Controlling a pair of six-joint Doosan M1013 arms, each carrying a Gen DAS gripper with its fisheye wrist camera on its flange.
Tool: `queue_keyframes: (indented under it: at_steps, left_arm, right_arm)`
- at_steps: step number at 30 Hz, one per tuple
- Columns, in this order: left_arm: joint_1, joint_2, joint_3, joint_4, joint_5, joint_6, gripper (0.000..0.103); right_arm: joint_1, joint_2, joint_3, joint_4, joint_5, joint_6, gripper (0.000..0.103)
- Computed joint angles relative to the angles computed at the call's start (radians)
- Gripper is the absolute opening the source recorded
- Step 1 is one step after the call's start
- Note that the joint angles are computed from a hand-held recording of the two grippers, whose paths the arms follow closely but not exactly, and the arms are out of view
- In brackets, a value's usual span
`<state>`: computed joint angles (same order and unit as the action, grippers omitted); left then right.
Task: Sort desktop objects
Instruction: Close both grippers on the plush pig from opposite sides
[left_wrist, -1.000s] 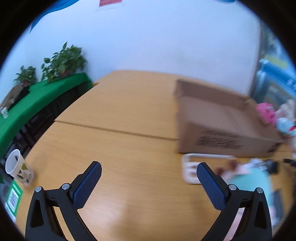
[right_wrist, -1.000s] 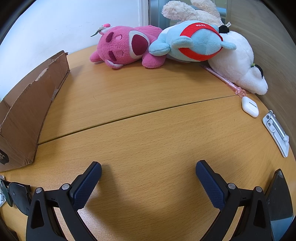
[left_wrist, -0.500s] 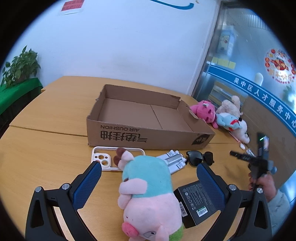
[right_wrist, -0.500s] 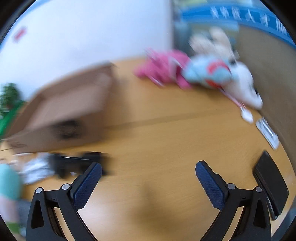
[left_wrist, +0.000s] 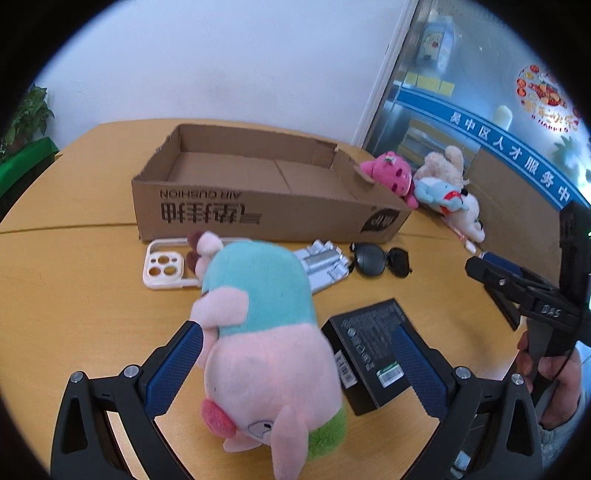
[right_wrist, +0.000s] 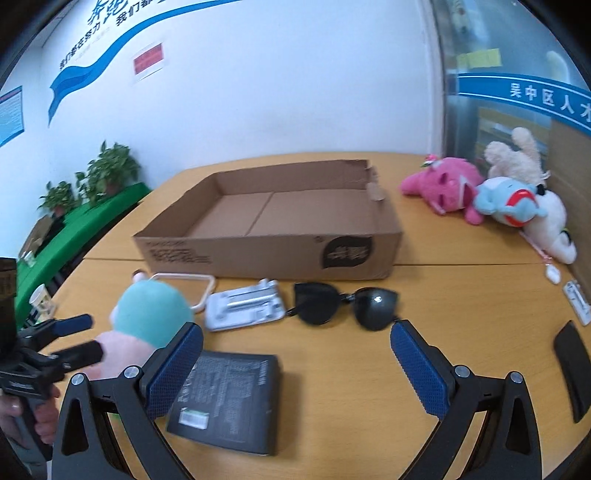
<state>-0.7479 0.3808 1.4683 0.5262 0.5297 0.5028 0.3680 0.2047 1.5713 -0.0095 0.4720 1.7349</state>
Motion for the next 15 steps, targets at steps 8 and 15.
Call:
queue_keyframes:
  at_steps: [8,15]
  left_arm:
    - [0.011,0.005,0.028,-0.074,0.019,0.037,0.075]
    - [0.024,-0.007,0.054,-0.146,-0.023,0.087,0.075]
  right_arm:
    - [0.005,0.028,-0.014,0.445,0.048,-0.437,0.092]
    - [0.002,0.135,-0.13,0.682,0.274,-0.573,0.076]
